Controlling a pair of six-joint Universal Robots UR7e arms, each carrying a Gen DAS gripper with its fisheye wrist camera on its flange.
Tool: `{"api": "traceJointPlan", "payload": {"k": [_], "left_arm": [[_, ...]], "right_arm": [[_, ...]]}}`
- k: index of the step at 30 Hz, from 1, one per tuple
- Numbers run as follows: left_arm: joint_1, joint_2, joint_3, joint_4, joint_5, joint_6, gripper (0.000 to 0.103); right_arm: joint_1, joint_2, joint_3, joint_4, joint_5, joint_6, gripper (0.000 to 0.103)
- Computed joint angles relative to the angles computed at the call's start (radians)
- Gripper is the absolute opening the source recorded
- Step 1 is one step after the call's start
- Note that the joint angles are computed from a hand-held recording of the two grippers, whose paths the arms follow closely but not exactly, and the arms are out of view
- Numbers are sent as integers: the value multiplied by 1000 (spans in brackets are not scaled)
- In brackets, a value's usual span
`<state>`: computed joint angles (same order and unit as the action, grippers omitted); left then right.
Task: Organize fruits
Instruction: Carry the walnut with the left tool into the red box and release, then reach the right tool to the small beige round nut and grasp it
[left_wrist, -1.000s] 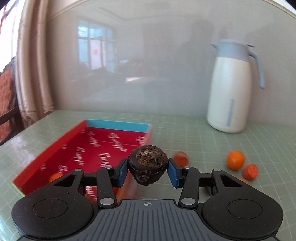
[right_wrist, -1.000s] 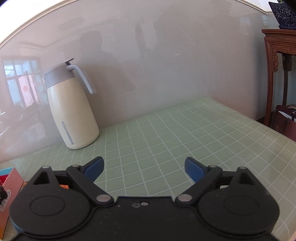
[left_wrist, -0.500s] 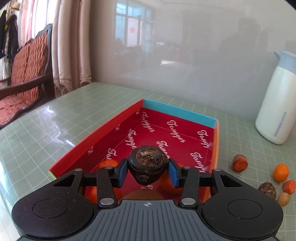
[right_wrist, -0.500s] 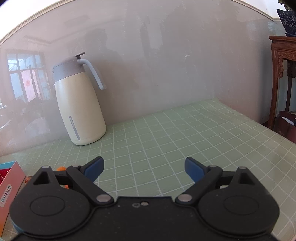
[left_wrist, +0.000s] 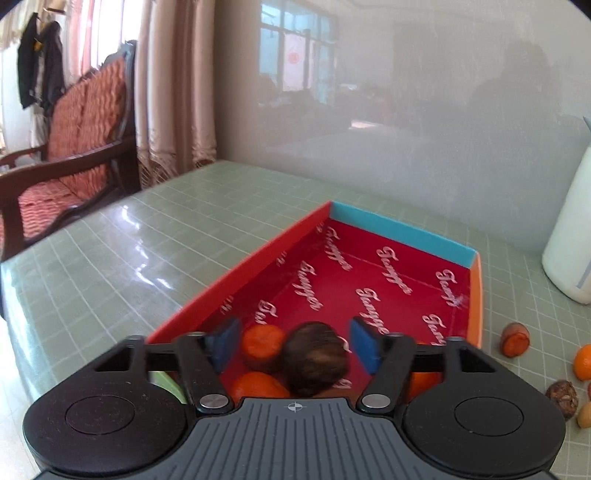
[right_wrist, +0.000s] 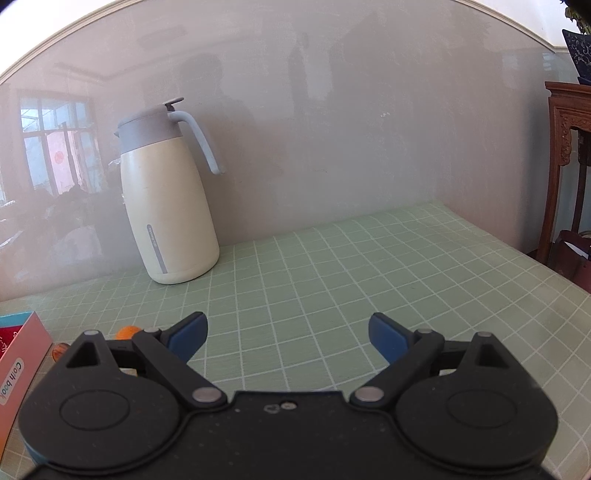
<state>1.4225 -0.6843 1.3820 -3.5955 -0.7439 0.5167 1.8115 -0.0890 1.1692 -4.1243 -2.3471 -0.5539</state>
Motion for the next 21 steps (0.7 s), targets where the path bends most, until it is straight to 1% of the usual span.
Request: {"api": "traceJointPlan", "payload": {"k": [1, 4, 7, 9, 12, 14, 21], "left_arm": [[0, -3, 5, -21, -7, 5, 80], [1, -6, 5, -59, -14, 30, 81], [5, -17, 11, -54, -8, 8, 81], [10, -33, 26, -58, -27, -8, 81], [9, -28, 20, -140, -3, 37, 82], [17, -45, 29, -146, -12, 16, 82], [40, -68, 23, -206, 12, 30, 88]], "right_arm": [[0, 0, 0, 1, -2, 1, 94], [-1, 2, -3, 8, -2, 2, 94], [-1, 4, -9, 14, -3, 4, 94], [0, 5, -12, 19, -3, 6, 94], [1, 10, -18, 25, -1, 6, 94], [2, 16, -27, 33, 0, 3, 94], [8, 41, -67, 77, -1, 9, 94]]}}
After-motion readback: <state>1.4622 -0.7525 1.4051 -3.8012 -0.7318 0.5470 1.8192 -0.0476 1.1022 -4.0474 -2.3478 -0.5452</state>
